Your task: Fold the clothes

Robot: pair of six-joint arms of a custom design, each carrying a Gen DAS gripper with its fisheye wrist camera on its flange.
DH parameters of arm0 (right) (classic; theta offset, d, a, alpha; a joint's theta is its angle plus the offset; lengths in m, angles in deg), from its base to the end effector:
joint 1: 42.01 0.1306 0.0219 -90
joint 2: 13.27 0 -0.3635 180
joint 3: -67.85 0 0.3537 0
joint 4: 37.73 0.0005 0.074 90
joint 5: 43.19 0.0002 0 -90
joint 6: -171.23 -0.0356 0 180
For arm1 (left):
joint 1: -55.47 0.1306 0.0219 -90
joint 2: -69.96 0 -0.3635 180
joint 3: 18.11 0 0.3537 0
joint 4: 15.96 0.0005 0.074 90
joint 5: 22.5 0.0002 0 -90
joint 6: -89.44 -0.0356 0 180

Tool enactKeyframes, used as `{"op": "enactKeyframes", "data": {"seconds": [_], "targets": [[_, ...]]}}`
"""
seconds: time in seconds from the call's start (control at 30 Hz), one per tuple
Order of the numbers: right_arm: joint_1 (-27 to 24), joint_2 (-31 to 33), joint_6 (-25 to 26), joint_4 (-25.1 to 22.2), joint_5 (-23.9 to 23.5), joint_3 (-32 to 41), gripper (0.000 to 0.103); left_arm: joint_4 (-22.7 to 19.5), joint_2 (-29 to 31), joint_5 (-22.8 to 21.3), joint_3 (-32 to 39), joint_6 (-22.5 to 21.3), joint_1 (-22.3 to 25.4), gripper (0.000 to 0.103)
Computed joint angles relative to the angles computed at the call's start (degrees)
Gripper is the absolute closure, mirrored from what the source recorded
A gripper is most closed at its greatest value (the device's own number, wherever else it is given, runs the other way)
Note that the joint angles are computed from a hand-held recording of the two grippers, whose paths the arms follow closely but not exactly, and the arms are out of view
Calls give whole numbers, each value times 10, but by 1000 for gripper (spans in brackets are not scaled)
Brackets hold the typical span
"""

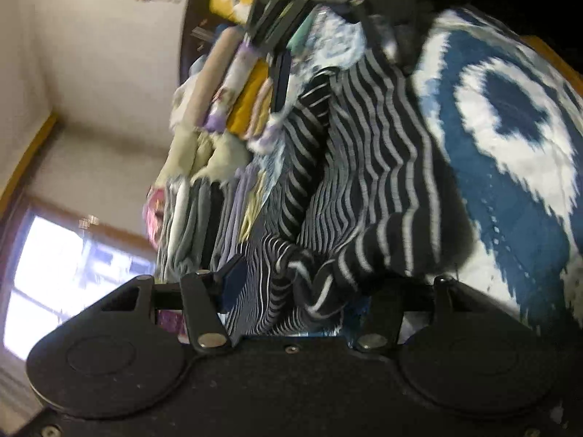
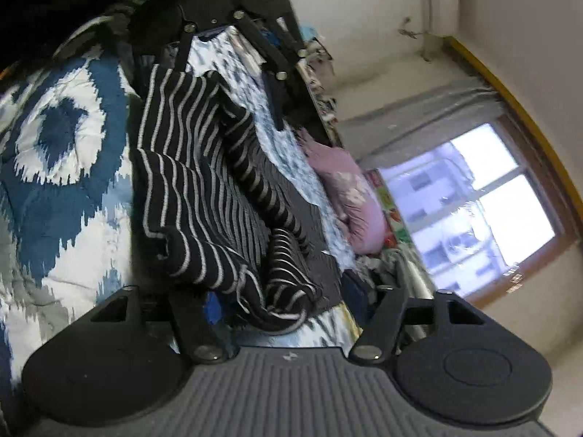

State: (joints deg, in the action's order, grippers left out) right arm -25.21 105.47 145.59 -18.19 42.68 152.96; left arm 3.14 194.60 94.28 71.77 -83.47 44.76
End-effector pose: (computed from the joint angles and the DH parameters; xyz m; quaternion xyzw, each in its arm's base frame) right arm 0.5713 0.1746 0.2266 -0.5294 0.5841 -0.2218 0.5739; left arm 0.6070 -0.1316 0.1993 0.6609 0.4285 0.1972 0.5836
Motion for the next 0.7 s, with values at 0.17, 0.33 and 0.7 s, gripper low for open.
{"op": "enactKeyframes", "data": {"seconds": [0.17, 0.33, 0.7], "targets": [[2, -1, -36, -103, -6, 36, 76, -13, -9, -53, -18, -56, -15, 83], [11, -24, -99, -140, 5, 31, 82, 2, -41, -122, -55, 2, -33, 85], [-5, -191, -171, -340, -121, -19, 83, -203, -205, -101, -124, 137, -44, 81]]}}
